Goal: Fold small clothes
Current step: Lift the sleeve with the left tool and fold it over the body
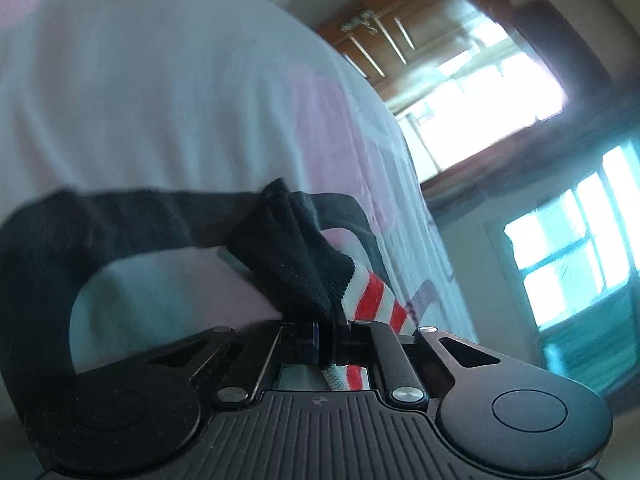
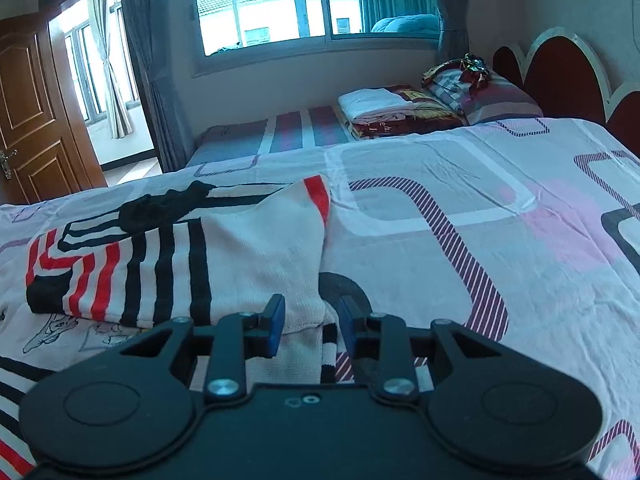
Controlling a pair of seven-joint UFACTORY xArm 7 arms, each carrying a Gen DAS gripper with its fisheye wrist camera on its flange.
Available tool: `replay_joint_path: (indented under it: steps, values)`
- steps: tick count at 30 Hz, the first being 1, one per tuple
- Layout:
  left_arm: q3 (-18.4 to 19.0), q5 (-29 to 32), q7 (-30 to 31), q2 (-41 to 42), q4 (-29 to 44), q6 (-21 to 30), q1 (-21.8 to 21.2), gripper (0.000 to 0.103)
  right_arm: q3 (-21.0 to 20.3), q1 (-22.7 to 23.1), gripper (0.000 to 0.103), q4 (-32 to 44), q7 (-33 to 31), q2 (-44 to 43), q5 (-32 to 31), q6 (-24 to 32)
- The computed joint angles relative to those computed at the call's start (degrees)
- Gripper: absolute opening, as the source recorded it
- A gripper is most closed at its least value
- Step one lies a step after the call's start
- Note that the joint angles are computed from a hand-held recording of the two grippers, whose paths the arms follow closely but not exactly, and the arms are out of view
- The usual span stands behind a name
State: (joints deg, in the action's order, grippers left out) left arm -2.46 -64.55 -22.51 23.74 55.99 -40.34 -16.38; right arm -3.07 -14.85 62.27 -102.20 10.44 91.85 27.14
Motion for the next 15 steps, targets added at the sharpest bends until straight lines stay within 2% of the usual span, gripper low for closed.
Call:
replay_joint_path:
  steps: [1, 2, 3, 4, 8, 10, 13, 15]
  values:
    - [2.04, -2.46, 4.09, -0.25, 1.14, 1.47, -2.1, 0.005, 0.01, -0.01, 0.029, -0.01, 0.07, -0.01, -0.15, 0.11]
    - [1.98, -2.82, 5.78, -0.44, 1.87, 2.23, -1.8, 0.005, 0.01, -0.03, 0.029, 0.02, 0.07, 0.0, -0.13, 0.18]
    - [-0.12, -0.78, 5.07, -0.46, 1.97, 0.65, 0.14, 0.005, -0.02, -0.1, 0.029, -0.02, 0.1, -0.03, -0.08, 0.32]
    - [0.18, 2.9, 2.94, -0.7, 1.33, -1.23, -0.15, 0.005, -0.05, -0.15, 0.029, 0.14, 0.36, 0.07, -0.17, 0.43]
    - [0.51, 11.72, 5.67, -0.57, 4.73, -2.88, -0.86, 0.005, 0.01, -0.34, 0.03, 0.6, -0.04, 0.48, 0.75, 0.7]
    - [1.05, 12.88, 11.71, 0.2, 9.58, -0.11, -2.47, 0.005, 0.02, -0.38, 0.03, 0.76, 0.31, 0.68, 0.83, 0.81]
    - [2.79, 10.32, 23.92, 3.16, 19.84, 6.77, -6.69, 0.005, -0.07, -0.58, 0.03, 0.39, 0.56, 0.61, 1.38, 1.19]
    - [4.11, 10.31, 29.31, 6.06, 26.27, 10.88, -9.62, 0.005, -0.22, -0.77, 0.03, 0.11, 0.86, 0.53, 1.65, 1.52]
